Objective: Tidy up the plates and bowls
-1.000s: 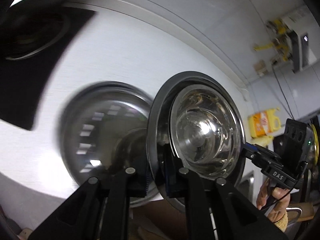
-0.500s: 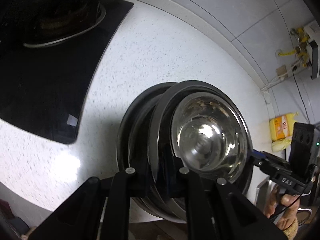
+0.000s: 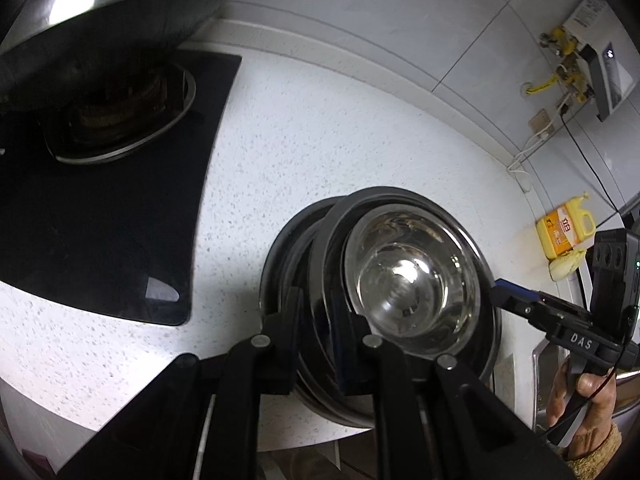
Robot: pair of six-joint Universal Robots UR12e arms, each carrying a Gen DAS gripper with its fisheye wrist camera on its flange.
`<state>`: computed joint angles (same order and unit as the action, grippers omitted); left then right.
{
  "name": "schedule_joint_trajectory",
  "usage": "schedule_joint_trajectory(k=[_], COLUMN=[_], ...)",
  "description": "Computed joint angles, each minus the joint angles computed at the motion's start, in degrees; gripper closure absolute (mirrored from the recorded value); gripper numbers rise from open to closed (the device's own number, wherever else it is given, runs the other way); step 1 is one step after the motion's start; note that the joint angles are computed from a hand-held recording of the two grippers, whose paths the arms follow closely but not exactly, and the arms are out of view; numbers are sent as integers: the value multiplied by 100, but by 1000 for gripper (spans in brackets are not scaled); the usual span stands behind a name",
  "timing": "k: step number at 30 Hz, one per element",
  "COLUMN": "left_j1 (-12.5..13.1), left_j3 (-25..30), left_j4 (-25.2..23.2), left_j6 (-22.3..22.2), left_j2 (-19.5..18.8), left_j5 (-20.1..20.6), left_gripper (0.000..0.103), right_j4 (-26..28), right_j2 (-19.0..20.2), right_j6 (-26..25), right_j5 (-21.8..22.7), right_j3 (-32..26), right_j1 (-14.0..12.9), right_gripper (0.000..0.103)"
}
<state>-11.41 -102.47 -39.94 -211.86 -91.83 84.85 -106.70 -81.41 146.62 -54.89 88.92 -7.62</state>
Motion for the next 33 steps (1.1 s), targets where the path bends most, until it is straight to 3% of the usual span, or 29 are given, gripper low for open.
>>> schedule_joint_trajectory(k=[5, 6, 7, 9, 15, 20, 24, 28, 33], left_j1=[-35, -41, -53, -71, -128, -297, -338, -347, -355], left_j3=[-85, -97, -105, -110, -145, -70, -61, -114, -235], left_j4=[139, 159, 173, 189, 257, 76, -6, 128, 522], left_j6=[213, 253, 290, 358, 501, 668, 621, 622, 720], left_j2=[135, 159, 181, 210, 283, 276, 296, 358, 502], left_j5=[142, 164, 199, 253, 334, 979, 1295, 1521, 1726], left_gripper=[90, 86, 75, 68, 68, 68, 68, 68, 68], right_j4=[-503, -579, -687, -903, -1440, -1947, -2394, -2857, -3067], right_j2=[-151, -172, -203, -255, -380, -498, -622, -759, -903], right_j6=[292, 321, 367, 466, 707, 883, 1031, 1219, 1250], right_j5=[-165, -191, -223, -325, -572, -906, -1175, -1421, -1628], right_j3=[198, 224, 270, 346, 503, 668, 839, 1031, 1173], right_j1=[56, 60, 72, 99, 159, 229, 260, 231, 134], right_gripper=[77, 77, 77, 76, 70, 58, 31, 24, 12])
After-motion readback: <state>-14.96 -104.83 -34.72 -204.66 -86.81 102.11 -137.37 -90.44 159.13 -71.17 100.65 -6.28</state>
